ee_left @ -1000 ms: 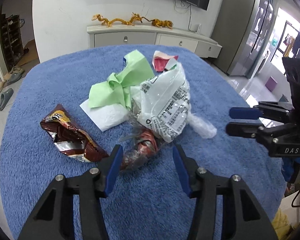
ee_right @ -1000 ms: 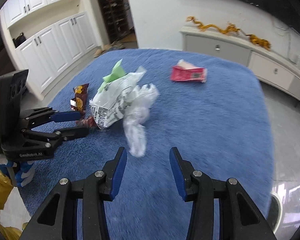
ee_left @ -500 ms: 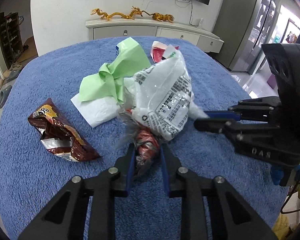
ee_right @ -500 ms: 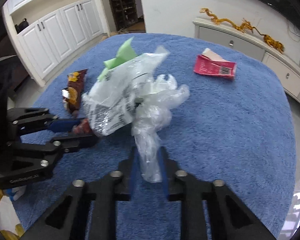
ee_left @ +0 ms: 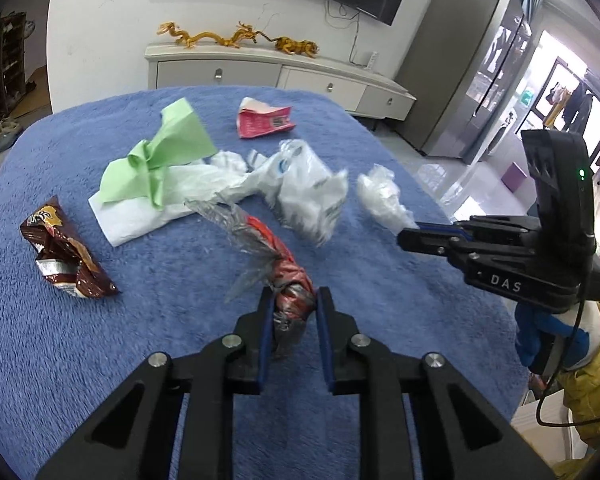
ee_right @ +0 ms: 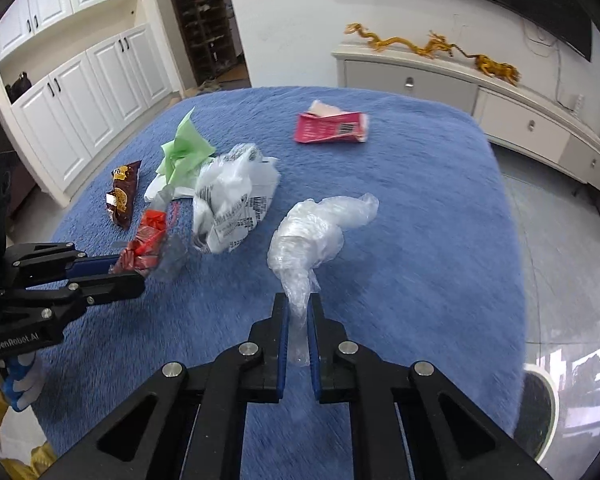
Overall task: Collect trash
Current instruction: 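Grasp the red-wrapped plastic with the left tool while the right tool grasps clear plastic bag, then carry both items over the white bin and open both tools to release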
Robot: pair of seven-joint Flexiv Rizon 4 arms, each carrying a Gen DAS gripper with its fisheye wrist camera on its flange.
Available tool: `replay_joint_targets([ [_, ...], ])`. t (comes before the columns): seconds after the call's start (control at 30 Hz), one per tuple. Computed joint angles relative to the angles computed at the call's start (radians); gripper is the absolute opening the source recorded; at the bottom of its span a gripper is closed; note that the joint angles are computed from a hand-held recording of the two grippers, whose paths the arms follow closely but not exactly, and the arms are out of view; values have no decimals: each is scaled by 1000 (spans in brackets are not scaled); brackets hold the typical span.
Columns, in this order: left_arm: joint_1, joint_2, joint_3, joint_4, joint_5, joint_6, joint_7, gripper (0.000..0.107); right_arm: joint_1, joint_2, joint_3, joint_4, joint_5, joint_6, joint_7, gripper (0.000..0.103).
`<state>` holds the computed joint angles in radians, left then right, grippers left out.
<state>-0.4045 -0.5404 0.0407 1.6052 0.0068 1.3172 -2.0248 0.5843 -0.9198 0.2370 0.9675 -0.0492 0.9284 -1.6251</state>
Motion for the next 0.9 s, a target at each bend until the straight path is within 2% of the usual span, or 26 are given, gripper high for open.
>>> replay_joint_targets([
  [0.27,-63,14,29,-33,56,-45,-63,19,-70,134,5,223,30,161,39,9],
  [0.47,-77,-26,-13,-134,72,-99,-34,19,-132,210,15,354,41,273,85,9],
  [0.67,-103,-145,-57,-354,52,-198,56,19,-201,277,5,486,41,364,152,9],
  [0.87,-135,-304,-81,-634,14,-332,155,19,-269,304,-1,573,32,412,204,9],
  [0.9,-144,-347,-85,-710,5,-370,174,19,-280,303,-6,583,31,415,216,9],
])
